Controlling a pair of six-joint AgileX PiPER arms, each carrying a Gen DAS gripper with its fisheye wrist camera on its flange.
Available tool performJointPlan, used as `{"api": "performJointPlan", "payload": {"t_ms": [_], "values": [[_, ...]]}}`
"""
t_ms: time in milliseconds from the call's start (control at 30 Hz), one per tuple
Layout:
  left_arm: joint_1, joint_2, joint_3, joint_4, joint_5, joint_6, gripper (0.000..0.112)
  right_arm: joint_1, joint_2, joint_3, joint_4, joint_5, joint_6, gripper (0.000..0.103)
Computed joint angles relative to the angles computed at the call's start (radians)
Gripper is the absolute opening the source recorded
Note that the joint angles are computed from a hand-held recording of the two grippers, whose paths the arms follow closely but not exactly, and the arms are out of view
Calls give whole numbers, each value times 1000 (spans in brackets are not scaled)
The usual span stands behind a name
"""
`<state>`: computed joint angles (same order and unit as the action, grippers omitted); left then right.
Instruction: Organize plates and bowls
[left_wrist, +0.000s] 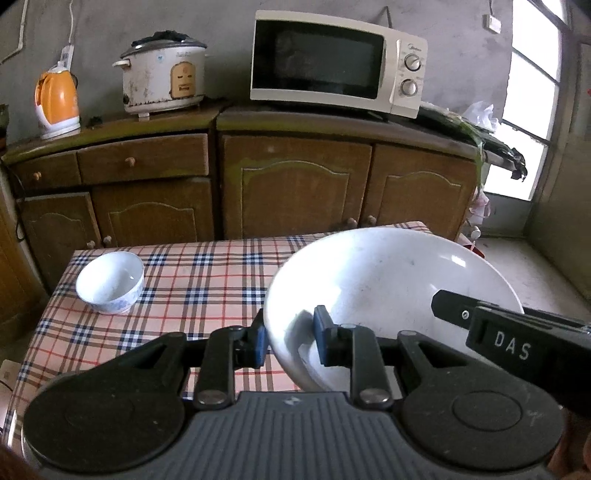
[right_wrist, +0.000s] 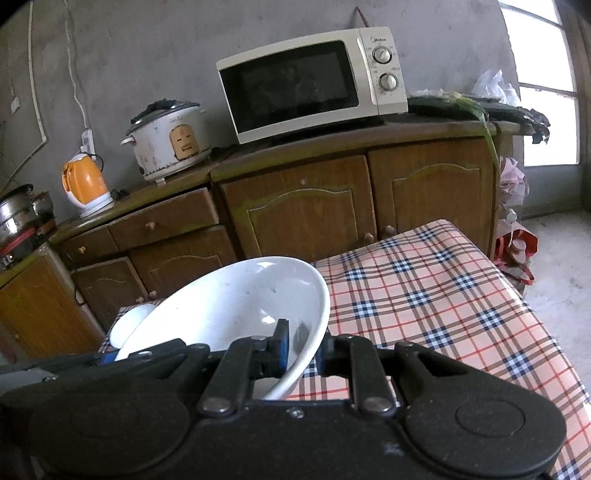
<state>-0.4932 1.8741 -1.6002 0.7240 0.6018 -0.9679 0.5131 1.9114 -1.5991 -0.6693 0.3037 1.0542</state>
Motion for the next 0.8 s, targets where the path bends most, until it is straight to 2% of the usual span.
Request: {"api": "performJointPlan", "payload": {"t_ms": [400,800], "values": [[-48,-29,41,81,11,-80,25,2,-83,120,-164,-31,158,20],[-73,-65,102,132,7,-143,25,6,-124,180,-236,-42,232,20]]}}
